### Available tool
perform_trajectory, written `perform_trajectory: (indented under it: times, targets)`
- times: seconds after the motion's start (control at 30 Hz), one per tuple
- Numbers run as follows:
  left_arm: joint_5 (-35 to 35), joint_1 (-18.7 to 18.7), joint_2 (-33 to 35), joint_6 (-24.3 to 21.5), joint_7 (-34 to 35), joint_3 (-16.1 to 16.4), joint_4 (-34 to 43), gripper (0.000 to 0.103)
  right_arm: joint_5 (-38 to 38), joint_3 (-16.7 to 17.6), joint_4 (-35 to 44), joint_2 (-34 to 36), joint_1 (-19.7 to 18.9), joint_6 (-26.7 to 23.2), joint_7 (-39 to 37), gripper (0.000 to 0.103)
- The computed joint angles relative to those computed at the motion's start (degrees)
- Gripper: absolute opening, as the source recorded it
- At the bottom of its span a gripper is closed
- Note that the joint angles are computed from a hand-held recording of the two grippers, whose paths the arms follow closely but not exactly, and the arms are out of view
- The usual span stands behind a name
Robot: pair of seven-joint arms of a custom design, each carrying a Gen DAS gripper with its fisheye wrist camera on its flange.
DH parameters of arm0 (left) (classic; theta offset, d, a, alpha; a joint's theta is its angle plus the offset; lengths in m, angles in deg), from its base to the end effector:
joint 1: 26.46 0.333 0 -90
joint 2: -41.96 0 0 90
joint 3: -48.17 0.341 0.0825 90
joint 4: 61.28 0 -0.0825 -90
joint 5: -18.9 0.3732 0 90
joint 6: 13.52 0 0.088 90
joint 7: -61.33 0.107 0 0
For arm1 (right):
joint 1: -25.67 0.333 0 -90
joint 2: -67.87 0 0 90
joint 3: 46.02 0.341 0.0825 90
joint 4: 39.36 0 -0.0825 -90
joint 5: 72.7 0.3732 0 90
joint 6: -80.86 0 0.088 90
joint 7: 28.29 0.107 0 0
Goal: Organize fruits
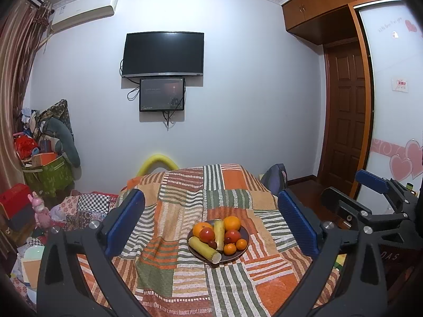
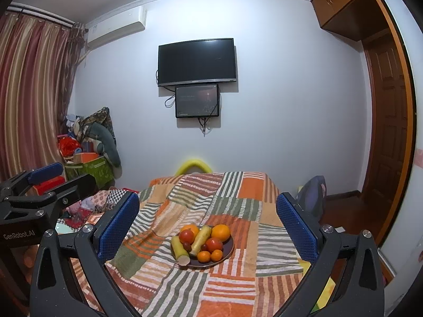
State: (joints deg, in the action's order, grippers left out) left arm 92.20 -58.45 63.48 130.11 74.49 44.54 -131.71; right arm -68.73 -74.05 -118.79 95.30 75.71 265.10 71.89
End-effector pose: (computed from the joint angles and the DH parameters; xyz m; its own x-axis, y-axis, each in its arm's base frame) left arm 0.5843 -0.4133 0.6877 -0.0018 -1.0000 0.0069 -0.2103 -0.0064 -0.9776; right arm 0.6259 0.3609 0.6599 0.3758 -0.9264 -0.0242 -0.1622 -0.0400 -0.9859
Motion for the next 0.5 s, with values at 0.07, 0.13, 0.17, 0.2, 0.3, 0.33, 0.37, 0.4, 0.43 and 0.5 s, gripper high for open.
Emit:
perform_trajectory:
  times: [0.07, 0.13, 0.17, 0.2, 0.3, 0.33, 0.37, 0.4, 0.43, 0.5]
  targets:
    - [0.0, 0.0, 0.0, 0.1, 0.0, 0.0, 0.0, 0.103, 0.1, -0.2, 0.0, 0.0, 0.2, 0.0, 0.1, 0.103]
    - [0.0, 0.1, 0.0, 0.1, 0.0, 0.0, -0.1, 0.103, 0.2, -0.4, -0.4, -0.2, 0.4, 0.2, 0.1, 0.103]
    - [0.0, 0.1, 0.0, 0.2, 0.0, 0.0, -0.1, 0.103, 0.3, -0.4, -0.3, -0.2, 0.4, 0.2, 0.1, 0.103]
    - [0.0, 0.1, 0.0, 0.2, 0.0, 0.0, -0.1, 0.103, 0.4, -0.3, -0.2, -0.2, 0.3, 0.2, 0.0, 0.103]
    - [0.0, 0.0, 0.0, 0.1, 0.0, 0.0, -0.1, 0.103, 0.5, -0.7, -0.1, -0.1, 0.6, 0.0, 0.2, 0.103]
    - [0.0, 0.0, 0.0, 0.1, 0.0, 0.0, -0.1, 0.103, 0.5, -0.9, -0.1, -0.1, 0.7, -0.1, 0.4, 0.103]
    - [0.0, 0.0, 0.0, 0.1, 0.0, 0.0, -0.1, 0.103, 0.5, -0.7, -0.1, -0.2, 0.5, -0.2, 0.4, 0.103]
    - [0.0, 0.0, 0.0, 0.1, 0.0, 0.0, -0.1, 0.103, 0.5, -0.5, 0.0, -0.3, 0.4, -0.4, 0.5, 0.103]
    - [0.0, 0.0, -0.1, 0.1, 0.1, 0.0, -0.1, 0.103, 0.3, -0.4, -0.1, -0.4, 0.3, -0.4, 0.7, 0.103]
    - [0.0, 0.0, 0.0, 0.1, 0.0, 0.0, -0.1, 0.103, 0.1, -0.7, -0.1, -0.4, 0.5, -0.5, 1.1, 0.103]
